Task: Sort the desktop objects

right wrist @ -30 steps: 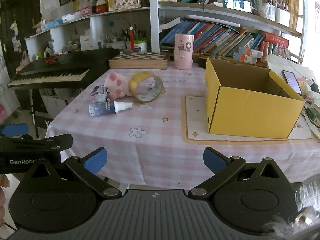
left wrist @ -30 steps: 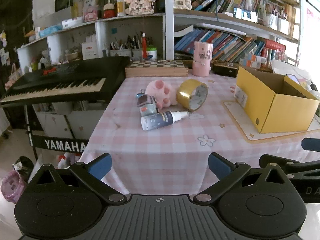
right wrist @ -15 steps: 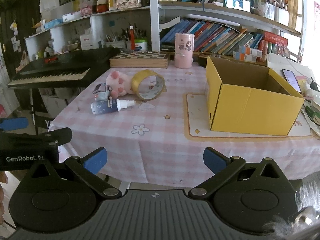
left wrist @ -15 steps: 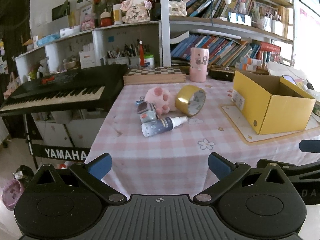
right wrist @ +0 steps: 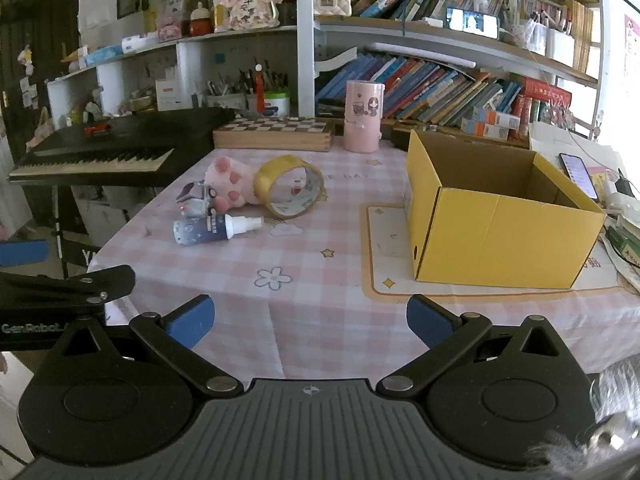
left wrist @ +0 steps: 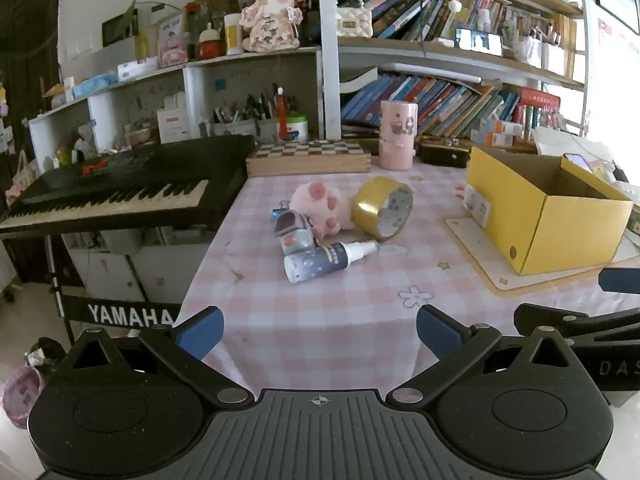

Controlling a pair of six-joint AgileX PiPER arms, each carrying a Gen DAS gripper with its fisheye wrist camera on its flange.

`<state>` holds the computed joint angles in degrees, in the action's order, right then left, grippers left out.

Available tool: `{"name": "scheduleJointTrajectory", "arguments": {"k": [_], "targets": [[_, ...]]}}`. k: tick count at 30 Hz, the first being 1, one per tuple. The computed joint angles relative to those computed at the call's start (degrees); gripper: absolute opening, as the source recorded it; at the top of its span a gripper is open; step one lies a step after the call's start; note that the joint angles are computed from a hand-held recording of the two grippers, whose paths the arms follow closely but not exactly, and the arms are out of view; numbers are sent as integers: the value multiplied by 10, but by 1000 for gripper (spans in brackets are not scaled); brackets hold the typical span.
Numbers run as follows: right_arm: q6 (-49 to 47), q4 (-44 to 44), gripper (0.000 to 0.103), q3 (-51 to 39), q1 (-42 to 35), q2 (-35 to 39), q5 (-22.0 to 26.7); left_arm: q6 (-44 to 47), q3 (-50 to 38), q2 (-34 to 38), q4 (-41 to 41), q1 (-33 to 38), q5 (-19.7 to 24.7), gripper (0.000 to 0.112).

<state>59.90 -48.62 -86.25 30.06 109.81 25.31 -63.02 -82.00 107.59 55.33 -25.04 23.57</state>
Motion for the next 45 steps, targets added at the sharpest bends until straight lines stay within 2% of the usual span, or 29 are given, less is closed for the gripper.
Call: {"name": "scheduleJointTrajectory", "arguments": {"k": [10,19,34,45], "targets": [[-1,-15,103,-26,1,15,7,25,-15,10,-19,5,8,103],[-42,20,103,-28,-3,15,10,41,-21,15,-42,1,18,103],[-16,-2,103,-20,-9,15,-3,60,-43,25,-48,-5,36,103],[-29,13,103,-53,-8,35,16,111,-47,34,-89,6,20,103]]}}
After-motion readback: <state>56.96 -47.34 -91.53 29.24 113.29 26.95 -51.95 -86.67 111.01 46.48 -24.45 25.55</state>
